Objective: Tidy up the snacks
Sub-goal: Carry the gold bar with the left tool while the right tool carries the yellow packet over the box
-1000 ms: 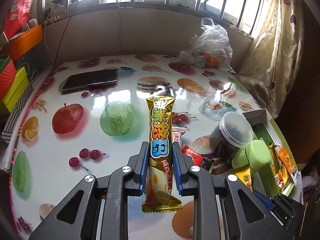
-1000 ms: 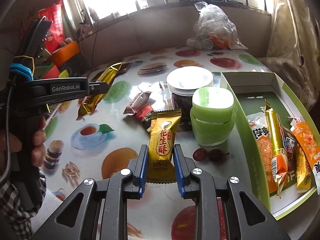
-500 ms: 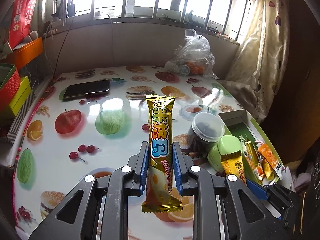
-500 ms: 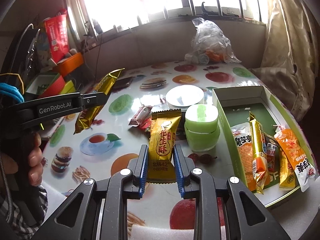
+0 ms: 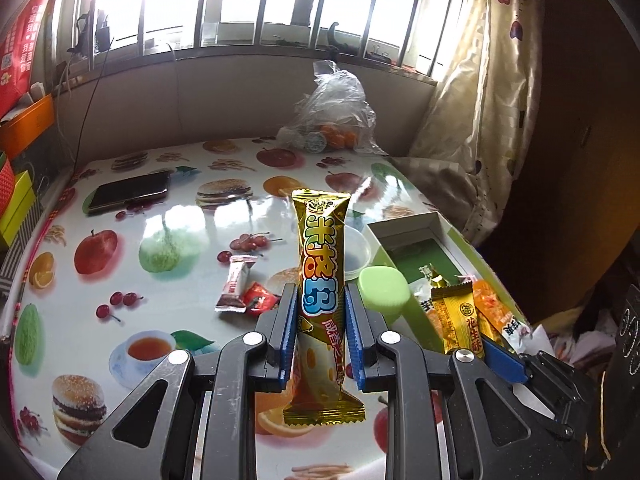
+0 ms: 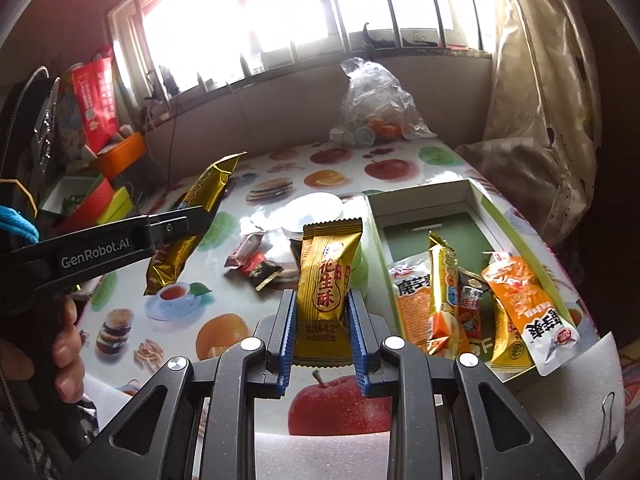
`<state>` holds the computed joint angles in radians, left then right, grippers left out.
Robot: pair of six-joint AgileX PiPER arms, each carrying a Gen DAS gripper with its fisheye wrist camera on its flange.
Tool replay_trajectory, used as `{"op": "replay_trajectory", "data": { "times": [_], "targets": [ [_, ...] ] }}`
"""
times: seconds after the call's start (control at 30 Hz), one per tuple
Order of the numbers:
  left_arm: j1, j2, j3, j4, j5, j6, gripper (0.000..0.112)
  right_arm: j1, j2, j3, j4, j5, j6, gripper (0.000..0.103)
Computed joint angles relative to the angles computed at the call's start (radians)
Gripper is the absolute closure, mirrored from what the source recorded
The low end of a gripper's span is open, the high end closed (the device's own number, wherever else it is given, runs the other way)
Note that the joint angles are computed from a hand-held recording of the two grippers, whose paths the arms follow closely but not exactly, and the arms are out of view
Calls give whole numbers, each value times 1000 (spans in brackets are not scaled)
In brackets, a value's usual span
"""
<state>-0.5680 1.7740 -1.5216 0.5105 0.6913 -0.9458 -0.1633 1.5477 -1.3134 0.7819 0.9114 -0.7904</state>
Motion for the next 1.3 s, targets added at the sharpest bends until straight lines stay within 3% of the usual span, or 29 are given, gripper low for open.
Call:
{"op": "replay_trajectory", "data": {
  "times": [0.7,1.3],
  "targets": [
    [-82,235,-351,-156,101,159,89,-199,89,-120,-21,33,4,80],
    [-101,528,-753,-305,283,302,88,-227,264,-267,-121,36,56,80]
  ]
}}
